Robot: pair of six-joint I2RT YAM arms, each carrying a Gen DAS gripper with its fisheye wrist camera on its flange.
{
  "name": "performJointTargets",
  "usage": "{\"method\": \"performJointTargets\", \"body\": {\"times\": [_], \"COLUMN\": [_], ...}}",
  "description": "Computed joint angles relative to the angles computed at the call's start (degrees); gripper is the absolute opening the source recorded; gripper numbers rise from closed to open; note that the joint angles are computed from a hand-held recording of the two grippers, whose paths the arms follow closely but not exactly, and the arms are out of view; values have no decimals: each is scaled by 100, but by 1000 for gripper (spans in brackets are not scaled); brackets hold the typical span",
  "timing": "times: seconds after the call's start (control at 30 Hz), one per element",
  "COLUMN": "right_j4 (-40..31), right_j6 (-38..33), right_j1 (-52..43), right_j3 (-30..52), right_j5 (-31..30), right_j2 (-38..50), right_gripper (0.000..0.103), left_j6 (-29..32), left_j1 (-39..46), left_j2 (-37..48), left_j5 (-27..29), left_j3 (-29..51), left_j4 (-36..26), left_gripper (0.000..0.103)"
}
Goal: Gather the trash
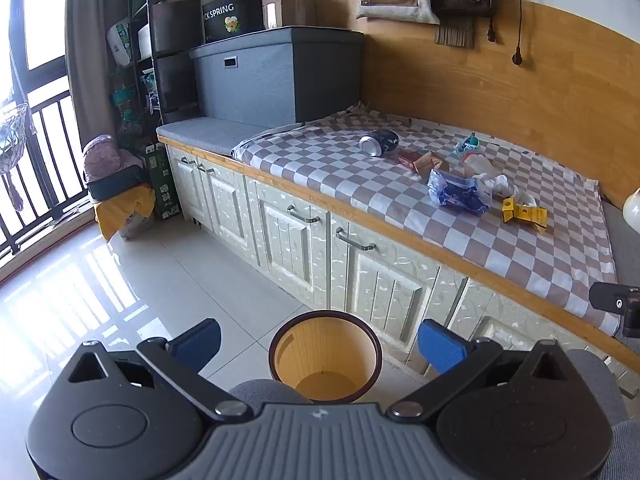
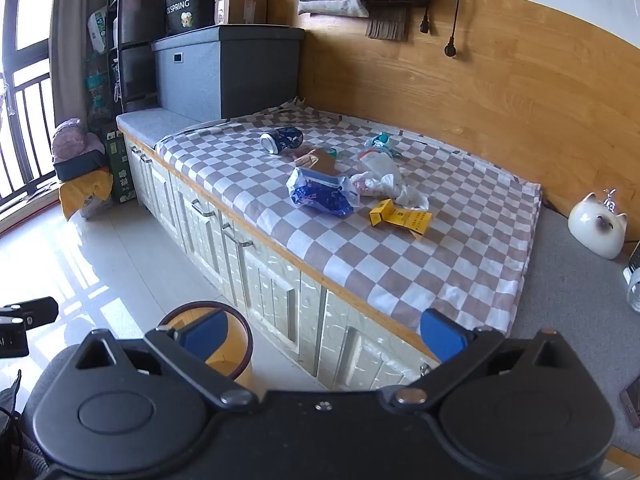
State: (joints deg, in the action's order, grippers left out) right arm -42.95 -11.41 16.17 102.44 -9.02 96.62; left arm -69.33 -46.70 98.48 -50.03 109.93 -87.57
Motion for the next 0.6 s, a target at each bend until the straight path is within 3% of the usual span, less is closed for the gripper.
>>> {"method": "performJointTargets", "body": {"times": [0.6], "right_j4": [16], "right_j6": [0], "right_j1": [3], "right_j3": [-36], "right_j5": [-11], "right_j2": [6], "right_gripper": [103], "left_j6": [5], "left_j1": [-3], "left_j2": [4], "left_j5": [-6], "left_j3": [6], "left_j4": [-8], "left_gripper": [103]}}
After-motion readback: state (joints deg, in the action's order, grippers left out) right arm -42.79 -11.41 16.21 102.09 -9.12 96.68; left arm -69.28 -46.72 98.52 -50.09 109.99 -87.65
